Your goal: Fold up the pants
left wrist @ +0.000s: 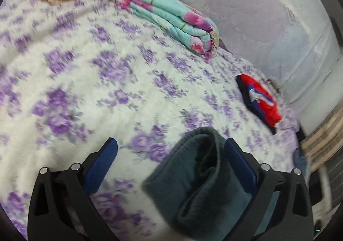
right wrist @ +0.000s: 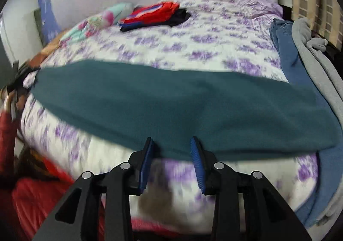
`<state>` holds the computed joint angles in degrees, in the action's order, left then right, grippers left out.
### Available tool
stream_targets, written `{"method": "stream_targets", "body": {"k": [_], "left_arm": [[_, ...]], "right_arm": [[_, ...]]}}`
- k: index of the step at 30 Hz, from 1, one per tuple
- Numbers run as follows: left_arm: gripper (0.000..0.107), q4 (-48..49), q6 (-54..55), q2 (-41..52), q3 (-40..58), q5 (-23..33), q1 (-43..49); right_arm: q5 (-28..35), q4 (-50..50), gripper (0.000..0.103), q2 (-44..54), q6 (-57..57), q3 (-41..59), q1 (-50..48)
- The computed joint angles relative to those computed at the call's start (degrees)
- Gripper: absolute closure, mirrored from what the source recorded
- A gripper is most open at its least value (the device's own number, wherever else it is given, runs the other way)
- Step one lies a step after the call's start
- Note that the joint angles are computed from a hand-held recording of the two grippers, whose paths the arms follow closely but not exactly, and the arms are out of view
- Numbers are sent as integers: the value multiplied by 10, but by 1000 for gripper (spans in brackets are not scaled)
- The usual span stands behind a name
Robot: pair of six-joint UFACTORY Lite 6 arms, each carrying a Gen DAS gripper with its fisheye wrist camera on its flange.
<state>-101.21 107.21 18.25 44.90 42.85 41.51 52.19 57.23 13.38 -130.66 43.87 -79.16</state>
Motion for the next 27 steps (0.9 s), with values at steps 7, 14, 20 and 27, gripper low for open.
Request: {"method": "stream_targets", "body": {"k": [7,14,20,27], "left_arm": [[9,10,103,-184,-161,51,21],[9,-26,160,-158,-158,-76,-89],[9,-5,174,-137,-163,-47,0],[9,127,30,-132,-125,126,69]], "right_arm": [[106,1,52,-145,-3,-78,10],[-44,65,40,-251,19,-233,288],[27,-71,39,-264,119,-184,254],[78,56,51,-121,337,39,453]]}}
